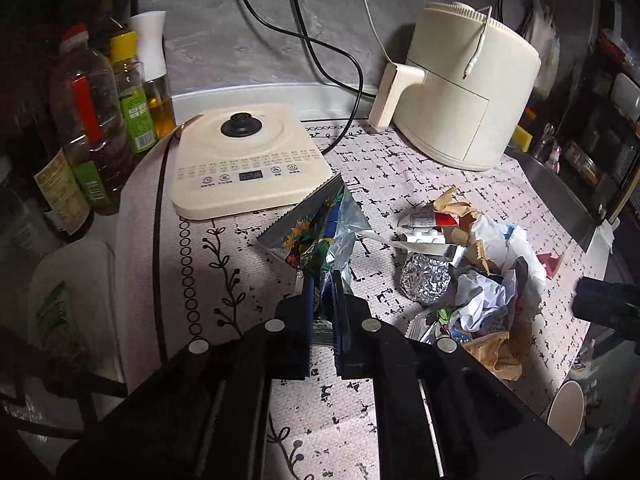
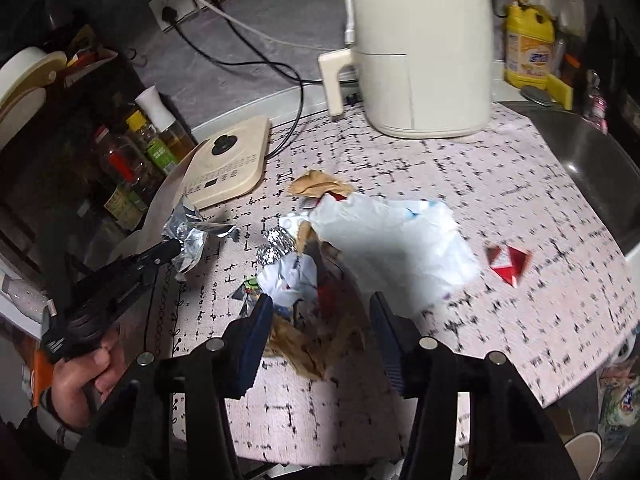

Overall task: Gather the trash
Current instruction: 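Grasp the colourful snack wrapper with the left tool while the right tool grasps crumpled foil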

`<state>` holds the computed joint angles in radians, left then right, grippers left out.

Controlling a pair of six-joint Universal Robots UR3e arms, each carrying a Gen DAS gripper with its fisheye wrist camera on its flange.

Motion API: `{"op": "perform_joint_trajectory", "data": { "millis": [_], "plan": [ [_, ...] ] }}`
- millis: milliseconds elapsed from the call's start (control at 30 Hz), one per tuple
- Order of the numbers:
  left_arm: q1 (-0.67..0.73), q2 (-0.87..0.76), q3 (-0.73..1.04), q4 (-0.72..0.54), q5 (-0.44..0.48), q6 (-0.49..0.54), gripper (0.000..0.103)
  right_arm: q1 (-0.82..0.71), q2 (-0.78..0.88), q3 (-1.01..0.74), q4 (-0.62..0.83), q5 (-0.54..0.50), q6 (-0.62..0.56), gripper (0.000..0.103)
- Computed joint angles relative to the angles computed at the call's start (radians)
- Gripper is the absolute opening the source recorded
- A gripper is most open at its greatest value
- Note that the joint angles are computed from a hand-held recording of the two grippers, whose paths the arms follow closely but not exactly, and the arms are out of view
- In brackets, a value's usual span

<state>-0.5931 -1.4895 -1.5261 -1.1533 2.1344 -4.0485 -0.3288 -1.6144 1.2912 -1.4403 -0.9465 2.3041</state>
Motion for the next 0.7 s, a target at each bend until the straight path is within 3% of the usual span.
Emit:
{"op": "perform_joint_trajectory", "data": {
  "millis": [267,333,367,467,700],
  "plan": [
    [-0.020,0.040,-0.007,-0.032,0.022,-0.040,0.009,0.150,0.149,-0.033,-0.159,-0.064,0.117,0.042],
    [-0.019,0.048,-0.010,-0.033,0.021,-0.039,0.009,0.171,0.172,-0.039,-0.181,-0.074,0.130,0.028],
    [-0.019,0.052,-0.013,-0.033,0.022,-0.039,0.009,0.184,0.188,-0.052,-0.179,-0.080,0.130,0.015],
    [-0.017,0.063,-0.014,-0.033,0.025,-0.037,0.009,0.182,0.191,-0.070,-0.162,-0.057,0.118,0.009],
    [-0.046,0.040,0.037,-0.055,0.066,-0.054,0.009,0.121,0.142,-0.138,-0.014,0.045,0.048,0.007]
  ]
}}
